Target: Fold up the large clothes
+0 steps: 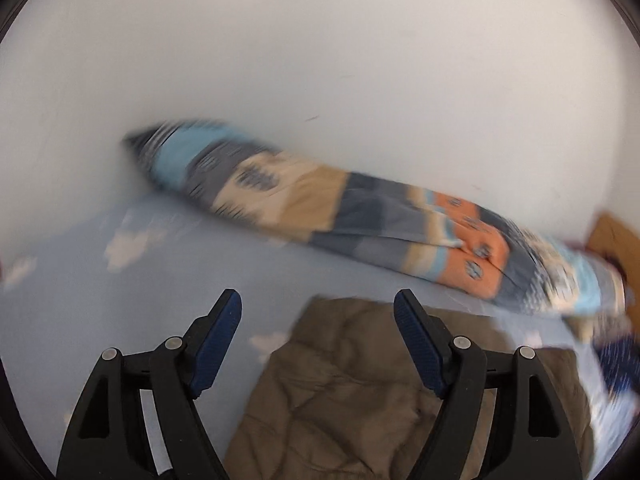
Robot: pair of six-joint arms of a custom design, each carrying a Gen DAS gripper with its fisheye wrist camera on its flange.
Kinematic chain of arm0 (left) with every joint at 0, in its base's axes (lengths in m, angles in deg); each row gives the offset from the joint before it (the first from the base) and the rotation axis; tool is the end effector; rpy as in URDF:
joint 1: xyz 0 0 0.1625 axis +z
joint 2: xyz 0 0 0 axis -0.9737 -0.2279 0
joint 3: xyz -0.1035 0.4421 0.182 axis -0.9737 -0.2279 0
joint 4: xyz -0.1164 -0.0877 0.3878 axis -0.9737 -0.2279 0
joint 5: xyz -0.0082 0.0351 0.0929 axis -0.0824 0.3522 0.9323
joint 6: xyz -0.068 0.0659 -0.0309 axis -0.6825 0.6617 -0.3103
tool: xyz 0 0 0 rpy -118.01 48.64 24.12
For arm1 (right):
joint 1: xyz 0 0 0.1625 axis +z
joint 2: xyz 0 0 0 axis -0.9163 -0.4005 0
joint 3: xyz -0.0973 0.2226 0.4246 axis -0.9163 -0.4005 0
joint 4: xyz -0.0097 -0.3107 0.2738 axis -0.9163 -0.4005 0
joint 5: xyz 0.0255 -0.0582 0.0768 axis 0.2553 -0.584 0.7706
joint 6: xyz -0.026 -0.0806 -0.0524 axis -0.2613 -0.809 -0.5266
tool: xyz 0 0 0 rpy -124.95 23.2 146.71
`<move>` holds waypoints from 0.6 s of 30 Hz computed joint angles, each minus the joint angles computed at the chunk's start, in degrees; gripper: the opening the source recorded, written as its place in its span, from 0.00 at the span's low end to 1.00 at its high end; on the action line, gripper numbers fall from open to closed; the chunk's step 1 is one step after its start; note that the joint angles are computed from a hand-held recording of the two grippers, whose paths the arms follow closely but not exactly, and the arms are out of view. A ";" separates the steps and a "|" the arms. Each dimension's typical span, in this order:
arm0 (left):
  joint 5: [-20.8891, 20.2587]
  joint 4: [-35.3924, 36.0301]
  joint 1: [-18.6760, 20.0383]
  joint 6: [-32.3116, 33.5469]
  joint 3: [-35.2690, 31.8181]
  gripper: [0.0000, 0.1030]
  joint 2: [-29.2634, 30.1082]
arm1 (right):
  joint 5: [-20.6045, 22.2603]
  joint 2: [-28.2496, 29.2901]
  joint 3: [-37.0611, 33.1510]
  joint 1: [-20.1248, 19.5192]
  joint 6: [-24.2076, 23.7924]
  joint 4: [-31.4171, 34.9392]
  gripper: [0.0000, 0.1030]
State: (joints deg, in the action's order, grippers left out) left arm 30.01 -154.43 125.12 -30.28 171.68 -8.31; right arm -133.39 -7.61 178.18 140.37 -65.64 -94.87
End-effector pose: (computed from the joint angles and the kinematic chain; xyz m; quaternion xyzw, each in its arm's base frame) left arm -0.2894 -0.6560 0.1154 0.1022 0.7820 -0.5321 0.3079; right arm -0.0292 -0.6614 0.4147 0.0256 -0.8872 0.4601 0.0205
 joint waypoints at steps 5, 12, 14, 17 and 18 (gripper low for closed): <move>-2.74 10.08 -1.35 5.40 -1.78 0.77 2.93 | -10.45 2.17 0.19 4.32 -9.16 1.70 0.51; -1.08 29.69 1.16 -9.58 -3.73 0.77 3.52 | -20.00 6.00 -0.79 6.27 -13.33 2.09 0.49; -0.84 32.71 2.11 -13.31 -3.78 0.77 3.22 | -20.83 6.50 -1.00 6.10 -13.70 2.31 0.49; -0.79 38.53 3.79 -19.15 -4.64 0.77 2.97 | -22.90 7.99 -2.07 5.95 -13.81 2.52 0.49; -0.63 41.36 4.31 -21.44 -4.92 0.77 2.78 | -23.42 8.42 -2.42 5.90 -13.88 2.84 0.49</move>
